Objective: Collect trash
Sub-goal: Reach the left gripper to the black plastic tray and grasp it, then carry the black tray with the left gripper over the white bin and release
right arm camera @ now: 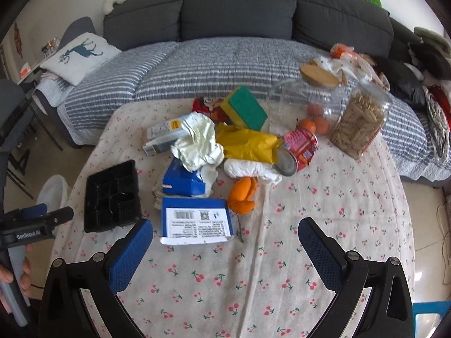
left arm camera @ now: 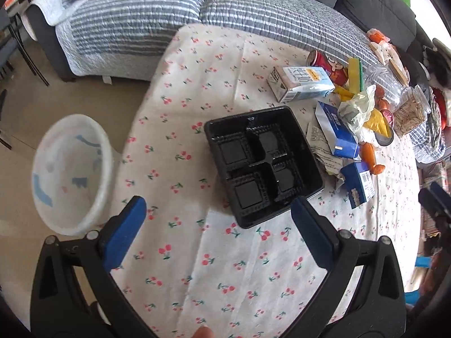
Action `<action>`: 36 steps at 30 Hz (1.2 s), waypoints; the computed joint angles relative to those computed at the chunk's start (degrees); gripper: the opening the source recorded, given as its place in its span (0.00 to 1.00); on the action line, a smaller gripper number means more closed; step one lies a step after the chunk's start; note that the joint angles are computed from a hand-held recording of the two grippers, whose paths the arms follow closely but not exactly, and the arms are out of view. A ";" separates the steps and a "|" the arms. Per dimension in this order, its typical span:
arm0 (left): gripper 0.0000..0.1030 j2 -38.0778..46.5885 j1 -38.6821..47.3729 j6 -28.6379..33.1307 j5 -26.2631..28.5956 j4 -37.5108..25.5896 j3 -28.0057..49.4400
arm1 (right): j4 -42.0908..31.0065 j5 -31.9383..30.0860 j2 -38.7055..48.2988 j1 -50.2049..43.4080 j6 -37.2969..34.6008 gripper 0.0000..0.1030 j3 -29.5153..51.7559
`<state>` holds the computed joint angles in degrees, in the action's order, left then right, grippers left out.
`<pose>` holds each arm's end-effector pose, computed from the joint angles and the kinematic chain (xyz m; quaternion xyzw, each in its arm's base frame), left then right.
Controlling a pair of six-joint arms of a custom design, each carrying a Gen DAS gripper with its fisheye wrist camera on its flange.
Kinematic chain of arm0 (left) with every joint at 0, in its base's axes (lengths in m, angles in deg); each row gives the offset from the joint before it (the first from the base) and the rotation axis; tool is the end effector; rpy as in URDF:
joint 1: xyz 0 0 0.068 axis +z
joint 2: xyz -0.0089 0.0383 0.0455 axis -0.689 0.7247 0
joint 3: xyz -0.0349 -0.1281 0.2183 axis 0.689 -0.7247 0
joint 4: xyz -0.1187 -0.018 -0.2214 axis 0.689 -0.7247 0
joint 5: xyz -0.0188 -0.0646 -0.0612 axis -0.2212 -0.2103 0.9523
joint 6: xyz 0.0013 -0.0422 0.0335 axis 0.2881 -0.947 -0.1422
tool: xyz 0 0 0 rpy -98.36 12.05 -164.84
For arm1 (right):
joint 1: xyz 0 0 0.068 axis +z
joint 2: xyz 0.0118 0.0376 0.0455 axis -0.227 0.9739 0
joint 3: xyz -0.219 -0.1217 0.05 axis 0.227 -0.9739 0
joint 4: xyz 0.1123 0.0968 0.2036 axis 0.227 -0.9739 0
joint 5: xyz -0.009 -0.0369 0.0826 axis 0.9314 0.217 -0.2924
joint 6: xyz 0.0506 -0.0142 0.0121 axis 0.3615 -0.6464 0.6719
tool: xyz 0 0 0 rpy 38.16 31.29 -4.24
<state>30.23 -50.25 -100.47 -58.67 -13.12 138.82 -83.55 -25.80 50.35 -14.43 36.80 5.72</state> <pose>0.3138 -0.0391 0.2359 -0.0572 0.9774 -0.0663 0.1925 0.2024 -0.0165 0.2953 0.1879 0.9228 -0.1244 0.3127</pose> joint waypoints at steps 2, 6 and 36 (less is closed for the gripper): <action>0.97 3.35 -0.74 -1.13 2.61 0.69 1.63 | 0.97 -2.87 1.11 -4.28 -2.00 1.00 -0.15; 0.87 8.15 -2.93 -2.36 1.33 1.72 4.09 | 2.57 -7.01 3.59 -10.17 -4.30 1.00 0.49; 0.56 -1.18 4.41 3.77 4.25 1.78 -1.46 | 4.79 -31.36 21.96 -13.76 -4.03 1.00 3.98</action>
